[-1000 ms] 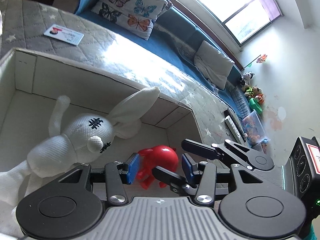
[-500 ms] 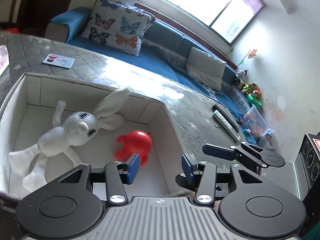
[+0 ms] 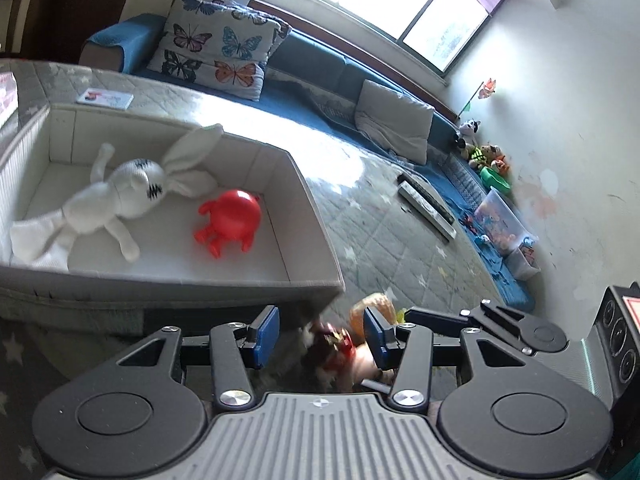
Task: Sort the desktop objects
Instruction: 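Move the left tool back down to the cartoon doll figure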
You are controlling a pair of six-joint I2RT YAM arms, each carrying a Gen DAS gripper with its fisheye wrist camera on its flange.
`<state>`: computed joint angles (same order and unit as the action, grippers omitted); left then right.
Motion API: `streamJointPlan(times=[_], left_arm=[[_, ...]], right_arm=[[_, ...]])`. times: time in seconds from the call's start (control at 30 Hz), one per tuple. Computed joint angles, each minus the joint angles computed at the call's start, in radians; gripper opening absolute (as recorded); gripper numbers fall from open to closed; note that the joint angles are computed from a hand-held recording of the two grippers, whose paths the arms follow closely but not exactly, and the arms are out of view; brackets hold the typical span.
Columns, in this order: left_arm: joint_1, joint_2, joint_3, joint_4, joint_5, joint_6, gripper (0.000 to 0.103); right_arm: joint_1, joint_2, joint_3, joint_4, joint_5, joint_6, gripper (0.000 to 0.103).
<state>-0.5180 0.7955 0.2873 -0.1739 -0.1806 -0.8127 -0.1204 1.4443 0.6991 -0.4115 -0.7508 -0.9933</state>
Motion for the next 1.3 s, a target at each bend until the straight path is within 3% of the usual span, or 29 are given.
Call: streamJointPlan(times=[0.33, 0.77, 1.3], left_arm=[[-0.158, 0.106, -0.010, 0.054, -0.130, -0.084, 0.049], [-0.115, 0.215, -0.004, 0.153, -0.090, -0.099, 0.049], [0.012, 0.339, 0.002, 0.300, 0.032, -0.064, 0.049]], right_arm=[[-0.092, 0.027, -0.076, 0.032, -0.011, -0.053, 0.086], [-0.103, 0.080, -0.059, 0.050, -0.019, -0.027, 0.086], [-0.081, 0.088, -0.064, 0.074, 0.002, -0.006, 0.086]])
